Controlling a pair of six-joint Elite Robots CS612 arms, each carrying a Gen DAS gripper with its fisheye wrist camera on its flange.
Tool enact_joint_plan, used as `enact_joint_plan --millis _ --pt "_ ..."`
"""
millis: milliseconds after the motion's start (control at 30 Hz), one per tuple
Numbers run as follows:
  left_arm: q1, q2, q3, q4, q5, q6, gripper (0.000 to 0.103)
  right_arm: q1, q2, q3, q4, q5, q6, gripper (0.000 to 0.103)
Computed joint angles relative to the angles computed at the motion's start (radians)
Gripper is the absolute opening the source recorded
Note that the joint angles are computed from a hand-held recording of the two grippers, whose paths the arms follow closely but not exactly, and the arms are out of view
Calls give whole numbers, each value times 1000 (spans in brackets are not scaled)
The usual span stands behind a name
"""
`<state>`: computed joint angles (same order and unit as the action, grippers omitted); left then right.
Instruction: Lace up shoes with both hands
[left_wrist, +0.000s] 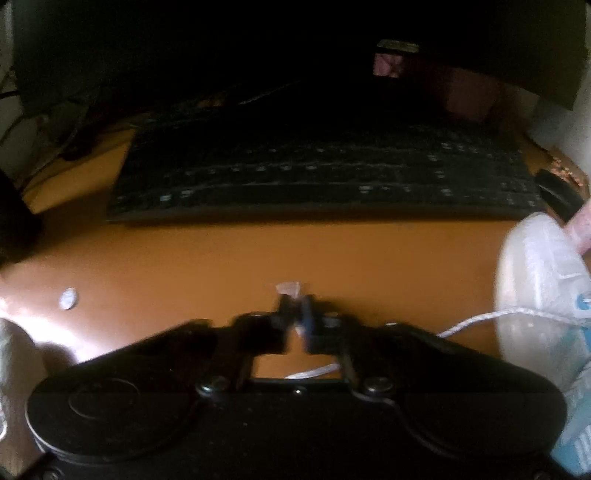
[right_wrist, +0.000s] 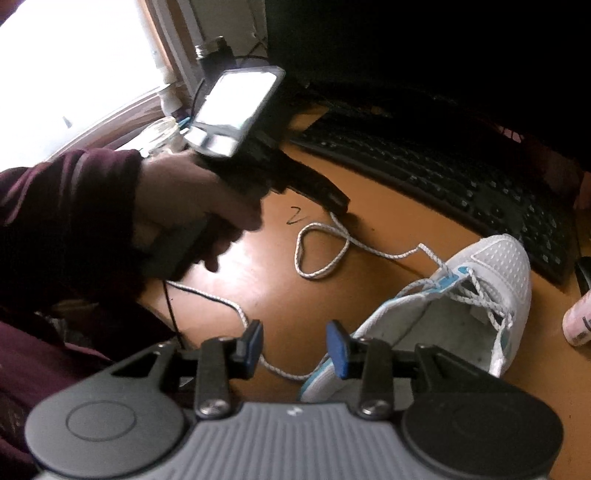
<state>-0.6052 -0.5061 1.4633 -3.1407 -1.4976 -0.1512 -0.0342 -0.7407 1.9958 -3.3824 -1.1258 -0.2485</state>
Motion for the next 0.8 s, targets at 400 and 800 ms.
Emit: enact_joint_plan --millis 400,800 --pt "35 -83 130 -350 -331 247 0 -100 28 53 -361 96 492 48" --pt "11 -110 195 -408 -502 406 0 -141 105 -19 -560 147 979 31"
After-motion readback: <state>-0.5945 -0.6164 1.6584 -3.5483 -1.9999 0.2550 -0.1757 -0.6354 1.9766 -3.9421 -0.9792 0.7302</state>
